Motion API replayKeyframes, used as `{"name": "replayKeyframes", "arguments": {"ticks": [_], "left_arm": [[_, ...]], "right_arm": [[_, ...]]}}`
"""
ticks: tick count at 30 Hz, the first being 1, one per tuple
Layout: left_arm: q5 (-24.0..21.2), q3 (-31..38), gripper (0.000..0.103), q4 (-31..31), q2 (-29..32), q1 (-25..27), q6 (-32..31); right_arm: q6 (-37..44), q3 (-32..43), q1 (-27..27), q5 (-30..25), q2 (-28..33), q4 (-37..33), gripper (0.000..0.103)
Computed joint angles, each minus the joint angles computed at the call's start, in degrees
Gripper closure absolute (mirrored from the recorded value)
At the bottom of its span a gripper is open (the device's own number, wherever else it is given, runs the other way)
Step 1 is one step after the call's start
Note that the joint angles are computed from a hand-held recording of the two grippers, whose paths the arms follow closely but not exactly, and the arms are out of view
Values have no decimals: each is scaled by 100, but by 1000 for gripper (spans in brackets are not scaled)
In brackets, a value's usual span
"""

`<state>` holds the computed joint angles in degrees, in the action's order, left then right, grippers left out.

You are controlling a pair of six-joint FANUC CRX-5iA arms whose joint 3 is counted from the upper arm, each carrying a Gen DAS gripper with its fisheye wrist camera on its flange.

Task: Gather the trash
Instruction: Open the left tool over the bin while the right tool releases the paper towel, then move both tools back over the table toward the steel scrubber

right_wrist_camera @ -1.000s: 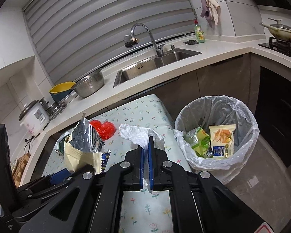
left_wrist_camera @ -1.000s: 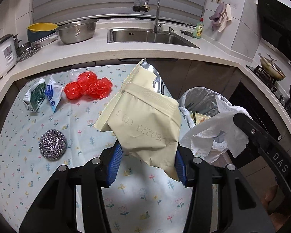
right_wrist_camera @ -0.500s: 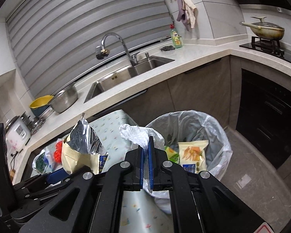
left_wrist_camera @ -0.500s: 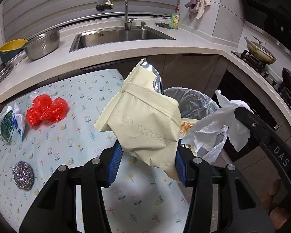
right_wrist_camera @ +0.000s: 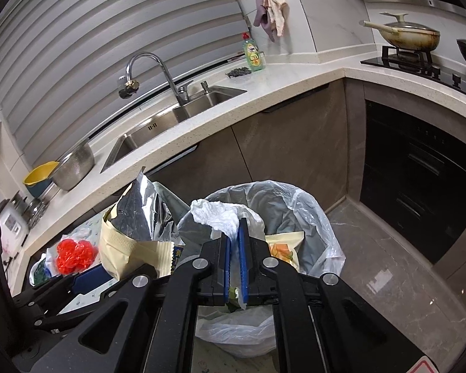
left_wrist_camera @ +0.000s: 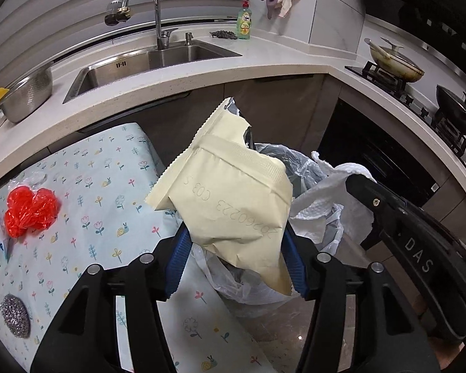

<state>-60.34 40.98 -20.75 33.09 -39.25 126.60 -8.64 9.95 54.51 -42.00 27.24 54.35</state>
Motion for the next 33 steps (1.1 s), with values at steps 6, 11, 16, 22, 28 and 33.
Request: {"name": "replayKeyframes", "arguments": {"ticks": [6, 11, 16, 22, 28, 33], "left_arm": [[-47, 108, 23, -300, 47, -68, 148], [-63, 93, 20, -428, 16, -90, 144], [-34, -49, 19, -463, -106, -70, 244], [-76, -289, 17, -595, -325, -61, 421], [-70, -801, 12, -774, -761, -33, 752], [-113, -1297, 11, -939, -1215, 14, 1104]], "right_arm": [[-346, -74, -49, 8, 16, 274, 69], [-299, -11, -57, 40, 44, 287, 64], [-400, -27, -19, 29, 15, 397, 63], [-302, 86, 99, -116, 42, 344, 56], [-290, 246, 275, -303, 91, 382, 43], [-47, 498, 469, -399, 193, 243, 39]]}}
